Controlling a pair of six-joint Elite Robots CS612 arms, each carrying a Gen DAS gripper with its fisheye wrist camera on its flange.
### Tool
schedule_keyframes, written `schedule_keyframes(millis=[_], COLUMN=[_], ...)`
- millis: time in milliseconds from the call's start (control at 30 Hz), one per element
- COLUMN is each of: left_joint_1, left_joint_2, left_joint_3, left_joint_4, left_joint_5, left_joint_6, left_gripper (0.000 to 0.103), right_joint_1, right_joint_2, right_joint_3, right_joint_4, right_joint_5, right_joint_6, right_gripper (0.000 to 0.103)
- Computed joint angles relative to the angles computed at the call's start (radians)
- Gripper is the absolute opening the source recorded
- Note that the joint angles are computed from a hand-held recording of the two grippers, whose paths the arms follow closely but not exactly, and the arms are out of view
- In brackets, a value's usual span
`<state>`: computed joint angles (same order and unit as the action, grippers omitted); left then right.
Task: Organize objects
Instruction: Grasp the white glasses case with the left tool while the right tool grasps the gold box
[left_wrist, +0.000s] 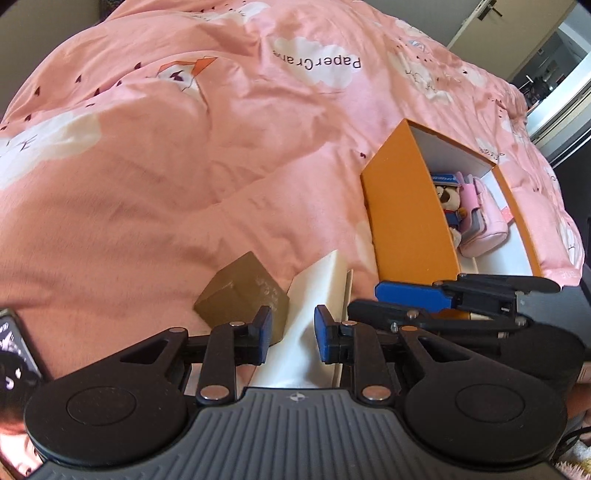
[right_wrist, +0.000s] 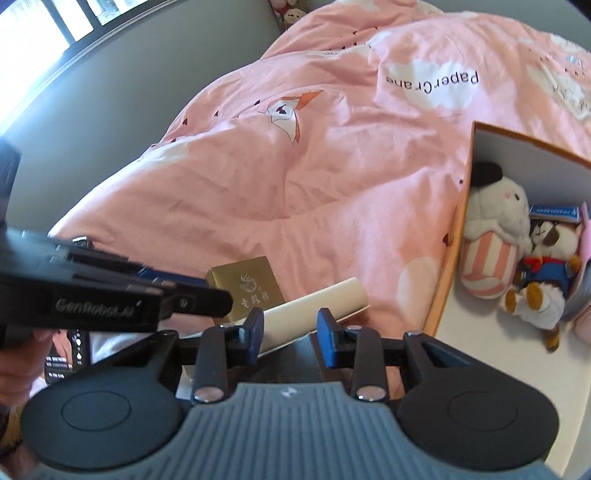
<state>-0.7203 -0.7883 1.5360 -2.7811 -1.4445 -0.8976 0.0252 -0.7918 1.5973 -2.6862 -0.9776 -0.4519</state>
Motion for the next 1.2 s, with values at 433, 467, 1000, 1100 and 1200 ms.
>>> schedule_keyframes(millis=[433,467,1000,1100,1200], left_joint_1=[-0.038,-0.043,-0.072,-0.070,-0.065], left_joint_2=[-0.006,-0.002,0.010,0.010,0.011], left_joint_3=[-0.001,-0.007,-0.005,-0.008,-0.011], left_joint_4=[0.018,0.040,0.013,-0.003,-0.034], left_joint_5=[0.021,0.036,0.203,0.211,0.215], left_joint_6=[0.245,0.259,0.309,0.311,0.316], left_gripper=[0.044,0.044,0.035,0.035,0.034], right_joint_1=[0.005,0.004,0.008,0.007,0.009], right_joint_2=[-0.015,-0.015,-0.009,-0.005,-0.001], right_joint_3=[0.031,0.034,0.037,0.034,0.029], right_joint_4=[-0.091,-0.094,-0.110,-0.127,-0.150], right_joint_5=[-0.063,-0.062,-0.082,-0.077,-0.094], right_joint_6=[-0.010,-0.012,-0.050,-0.037,-0.031], right_gripper=[0.034,0.034,0.034,0.033,0.033])
